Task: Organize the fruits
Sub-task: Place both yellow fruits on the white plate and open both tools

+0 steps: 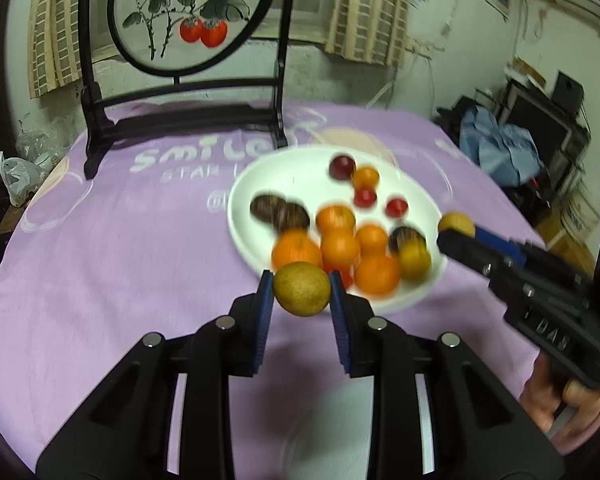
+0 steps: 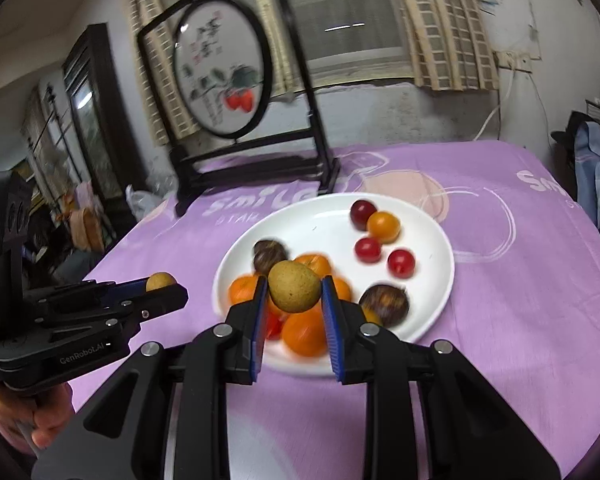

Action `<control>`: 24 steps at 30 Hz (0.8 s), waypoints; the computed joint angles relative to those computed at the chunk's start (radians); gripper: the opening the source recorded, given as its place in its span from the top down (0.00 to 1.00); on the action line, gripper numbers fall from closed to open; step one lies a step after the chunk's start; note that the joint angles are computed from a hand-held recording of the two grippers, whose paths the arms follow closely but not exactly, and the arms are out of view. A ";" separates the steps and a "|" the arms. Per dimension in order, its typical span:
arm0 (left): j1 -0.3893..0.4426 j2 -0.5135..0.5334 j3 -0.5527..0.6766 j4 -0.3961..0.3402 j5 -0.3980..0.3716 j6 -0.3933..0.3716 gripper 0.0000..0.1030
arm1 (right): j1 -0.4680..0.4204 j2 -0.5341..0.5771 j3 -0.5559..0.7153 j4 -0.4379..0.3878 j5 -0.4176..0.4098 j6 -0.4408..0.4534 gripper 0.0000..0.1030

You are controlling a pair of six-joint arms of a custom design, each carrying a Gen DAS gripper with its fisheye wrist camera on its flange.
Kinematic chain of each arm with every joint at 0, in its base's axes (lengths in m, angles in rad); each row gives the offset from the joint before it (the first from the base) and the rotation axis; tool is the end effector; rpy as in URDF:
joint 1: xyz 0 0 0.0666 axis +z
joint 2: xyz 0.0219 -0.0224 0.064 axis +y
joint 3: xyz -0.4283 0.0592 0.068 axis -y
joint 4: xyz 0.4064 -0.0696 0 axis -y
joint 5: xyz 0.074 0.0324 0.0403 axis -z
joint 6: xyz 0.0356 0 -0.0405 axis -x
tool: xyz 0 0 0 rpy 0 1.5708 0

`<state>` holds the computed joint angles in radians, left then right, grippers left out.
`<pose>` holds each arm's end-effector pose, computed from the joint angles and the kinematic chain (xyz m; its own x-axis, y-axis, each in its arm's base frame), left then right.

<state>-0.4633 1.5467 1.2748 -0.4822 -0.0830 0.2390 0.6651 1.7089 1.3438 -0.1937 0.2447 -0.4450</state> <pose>0.4938 -0.2438 0.3762 -0.6877 0.0798 -0.7216 0.2352 0.9648 -0.1174 0.4932 0.3754 0.3426 -0.5647 0.0879 -0.8206 -0.2150 0.9443 0.2490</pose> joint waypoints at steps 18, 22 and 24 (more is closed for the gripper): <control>0.040 0.372 0.419 -0.146 -0.003 0.052 0.66 | -0.123 0.171 0.195 -0.089 -0.114 -0.019 0.74; 0.053 0.333 0.374 -0.091 -0.011 0.087 0.42 | -0.121 0.179 0.212 -0.110 -0.118 -0.004 0.74; 0.063 0.311 0.356 -0.073 -0.006 0.116 0.39 | -0.117 0.188 0.225 -0.125 -0.122 0.011 0.74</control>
